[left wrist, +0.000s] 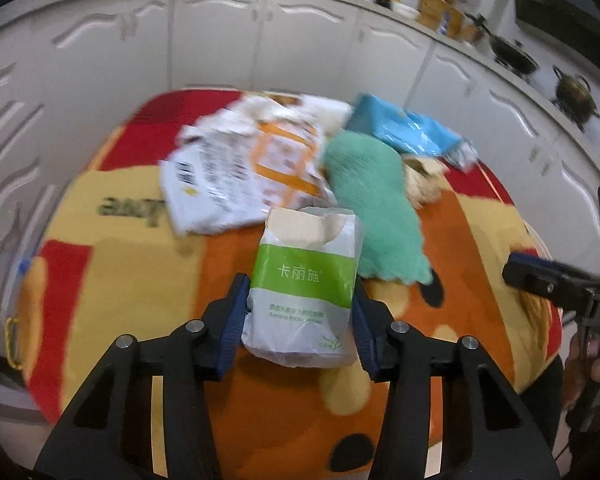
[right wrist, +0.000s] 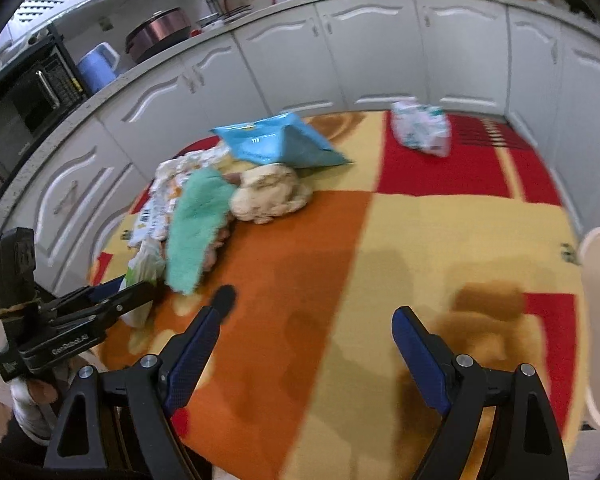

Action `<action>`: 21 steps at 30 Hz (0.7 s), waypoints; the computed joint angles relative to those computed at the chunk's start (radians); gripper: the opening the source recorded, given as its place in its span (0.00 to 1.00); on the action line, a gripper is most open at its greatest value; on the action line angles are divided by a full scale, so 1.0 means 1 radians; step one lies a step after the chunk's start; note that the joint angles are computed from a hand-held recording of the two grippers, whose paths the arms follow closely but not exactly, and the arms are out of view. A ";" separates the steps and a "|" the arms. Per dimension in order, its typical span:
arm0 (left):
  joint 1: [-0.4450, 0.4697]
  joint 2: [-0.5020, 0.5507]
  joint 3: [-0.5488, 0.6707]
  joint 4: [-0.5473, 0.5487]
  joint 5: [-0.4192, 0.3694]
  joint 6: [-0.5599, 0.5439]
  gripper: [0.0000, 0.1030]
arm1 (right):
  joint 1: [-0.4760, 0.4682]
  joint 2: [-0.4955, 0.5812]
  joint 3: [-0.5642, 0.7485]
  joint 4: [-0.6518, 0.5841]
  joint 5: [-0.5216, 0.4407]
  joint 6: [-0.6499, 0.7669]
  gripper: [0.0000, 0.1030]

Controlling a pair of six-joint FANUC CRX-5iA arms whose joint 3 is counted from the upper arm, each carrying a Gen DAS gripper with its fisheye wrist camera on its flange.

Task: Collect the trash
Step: 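Grasp the white-green tissue pack with the left tool while the right tool grasps the green towel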

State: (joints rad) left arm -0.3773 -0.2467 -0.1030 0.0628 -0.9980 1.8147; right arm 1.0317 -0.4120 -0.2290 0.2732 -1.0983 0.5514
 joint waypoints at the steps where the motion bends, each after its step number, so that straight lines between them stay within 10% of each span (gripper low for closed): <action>1: 0.008 -0.007 -0.002 -0.005 -0.003 0.008 0.44 | -0.012 0.013 0.013 -0.031 0.027 0.022 0.83; 9: 0.024 -0.024 0.001 -0.069 -0.046 0.068 0.45 | -0.072 0.176 0.137 -0.186 0.156 0.166 0.79; 17: -0.013 0.005 0.019 -0.112 -0.054 0.124 0.45 | -0.105 0.225 0.164 -0.273 0.191 0.225 0.30; 21: -0.016 0.011 0.022 -0.110 -0.051 0.140 0.45 | -0.083 0.168 0.134 -0.240 0.169 0.228 0.28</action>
